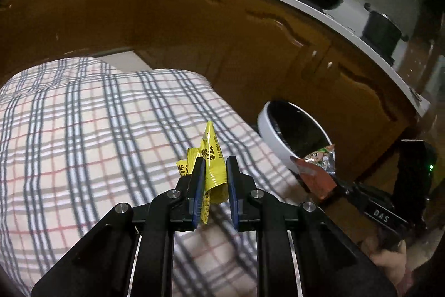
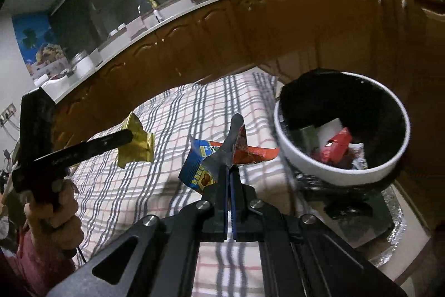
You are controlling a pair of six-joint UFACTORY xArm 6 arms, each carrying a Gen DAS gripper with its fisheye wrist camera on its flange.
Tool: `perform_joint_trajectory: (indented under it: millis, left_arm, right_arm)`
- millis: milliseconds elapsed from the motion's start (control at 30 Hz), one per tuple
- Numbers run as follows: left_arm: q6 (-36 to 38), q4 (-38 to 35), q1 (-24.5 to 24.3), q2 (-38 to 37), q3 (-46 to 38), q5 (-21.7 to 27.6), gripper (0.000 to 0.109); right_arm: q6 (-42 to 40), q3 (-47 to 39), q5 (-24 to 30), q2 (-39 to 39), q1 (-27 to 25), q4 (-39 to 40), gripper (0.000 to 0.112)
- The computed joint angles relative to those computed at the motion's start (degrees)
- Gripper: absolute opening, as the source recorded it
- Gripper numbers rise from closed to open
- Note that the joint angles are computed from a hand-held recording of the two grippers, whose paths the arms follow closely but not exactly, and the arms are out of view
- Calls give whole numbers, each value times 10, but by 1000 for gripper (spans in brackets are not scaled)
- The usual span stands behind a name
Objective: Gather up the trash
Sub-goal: 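Carry both wrappers over the bin and open both tools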
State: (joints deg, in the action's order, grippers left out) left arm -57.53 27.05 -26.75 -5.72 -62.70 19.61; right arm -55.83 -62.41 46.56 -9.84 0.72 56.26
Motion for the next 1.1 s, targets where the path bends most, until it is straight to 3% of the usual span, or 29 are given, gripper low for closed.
perform_joint_trajectory:
  millis: [633, 1100]
  left_arm:
    - [125, -92, -48, 161, -209, 26, 14]
    - [216, -166, -62, 336, -462, 119, 14]
  right_arm:
    - [15, -90, 13, 68, -72, 0, 1]
    - [66, -198, 31, 160, -86, -25, 1]
